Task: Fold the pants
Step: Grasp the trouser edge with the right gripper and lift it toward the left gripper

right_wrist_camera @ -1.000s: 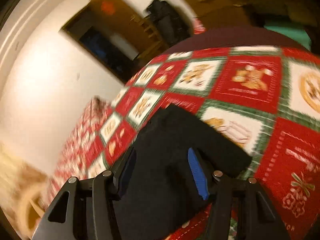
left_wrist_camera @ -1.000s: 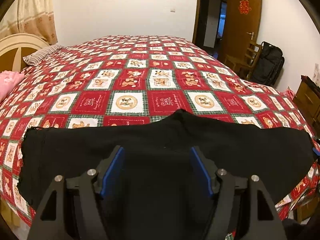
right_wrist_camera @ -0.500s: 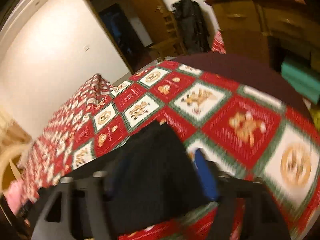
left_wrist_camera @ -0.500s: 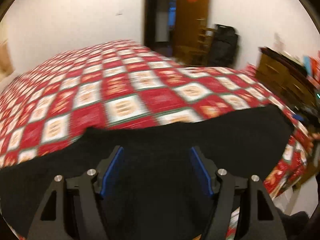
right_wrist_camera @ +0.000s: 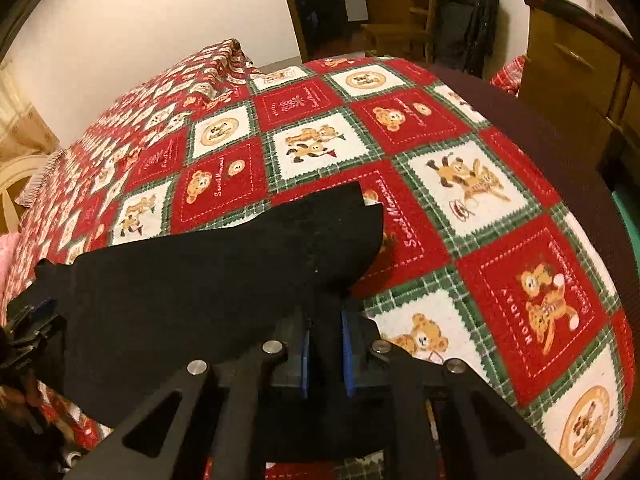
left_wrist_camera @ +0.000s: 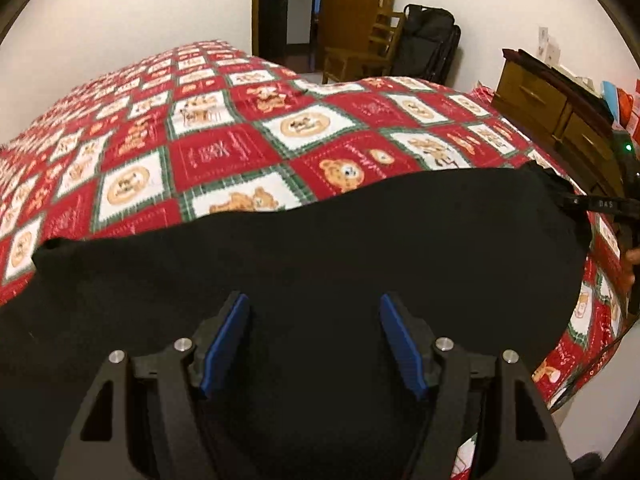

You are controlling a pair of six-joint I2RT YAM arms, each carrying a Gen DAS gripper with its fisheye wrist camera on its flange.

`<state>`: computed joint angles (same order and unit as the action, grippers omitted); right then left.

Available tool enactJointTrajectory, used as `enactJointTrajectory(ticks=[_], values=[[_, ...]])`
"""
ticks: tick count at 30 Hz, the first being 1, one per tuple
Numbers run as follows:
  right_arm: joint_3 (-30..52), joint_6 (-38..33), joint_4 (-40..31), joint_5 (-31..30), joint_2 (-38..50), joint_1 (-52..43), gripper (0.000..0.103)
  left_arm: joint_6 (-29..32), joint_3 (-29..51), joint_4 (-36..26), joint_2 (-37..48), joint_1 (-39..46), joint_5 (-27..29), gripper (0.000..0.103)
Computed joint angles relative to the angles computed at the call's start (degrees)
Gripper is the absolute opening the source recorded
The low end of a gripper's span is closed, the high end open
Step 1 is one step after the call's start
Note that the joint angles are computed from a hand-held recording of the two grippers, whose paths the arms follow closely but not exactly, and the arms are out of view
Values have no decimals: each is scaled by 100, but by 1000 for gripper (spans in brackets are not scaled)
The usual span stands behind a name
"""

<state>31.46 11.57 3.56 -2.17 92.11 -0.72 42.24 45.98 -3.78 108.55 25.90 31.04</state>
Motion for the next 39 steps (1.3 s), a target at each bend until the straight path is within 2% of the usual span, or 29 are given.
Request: enactJointTrajectory(ticks=[3,6,7,10,13,16,18,24,28,31,32,33,34,35,37,39], values=[[54,208,-229,138,-155,155,12,-33,-271,484,-7,-93,-91,74],[-11,529,-529,272,-1000,555,12,47,-479,873,-60,-192,-242,75],[38,644,-741,357,-1319,802,12,63,-437,795,-55,-175,-220,75],[431,971,-1366,534,-1835,1680,12,101,-11,61,-38,41,50,75],[1008,1353,-1525,614,-1685,2702,12,69,394,-443,-116,500,556,75],[1665,1520,-1336,780,-946,3651,12,107,788,-711,-62,955,811,75],[2208,1611,-974,751,-111,4183,12,109,1105,-838,83,1285,914,75],[3971,1680,-279,641,2399,5007,12,-208,2320,-1036,902,2248,938,75],[5461,1284,-615,1161,3842,5603,13,-511,2992,-1126,1417,2631,805,75],[6288,1166,-1005,1361,4615,5875,24,-529,3278,-1053,1652,2783,679,76],[6386,1139,-1010,1502,4746,5953,39,-528,3302,-1037,1661,2793,666,76],[6277,1073,-831,1499,4743,5983,50,-519,3352,-1019,1702,2807,653,76],[6146,968,-579,1370,4708,6012,67,-513,3398,-1017,1743,2800,653,76],[6012,890,-377,1248,4647,6029,70,-490,3465,-1039,1790,2788,660,76],[5739,704,-16,914,4470,6043,70,-471,3382,-932,1755,2697,616,76],[5173,548,410,177,4032,5946,70,-408,3310,-941,1697,2642,632,76]])
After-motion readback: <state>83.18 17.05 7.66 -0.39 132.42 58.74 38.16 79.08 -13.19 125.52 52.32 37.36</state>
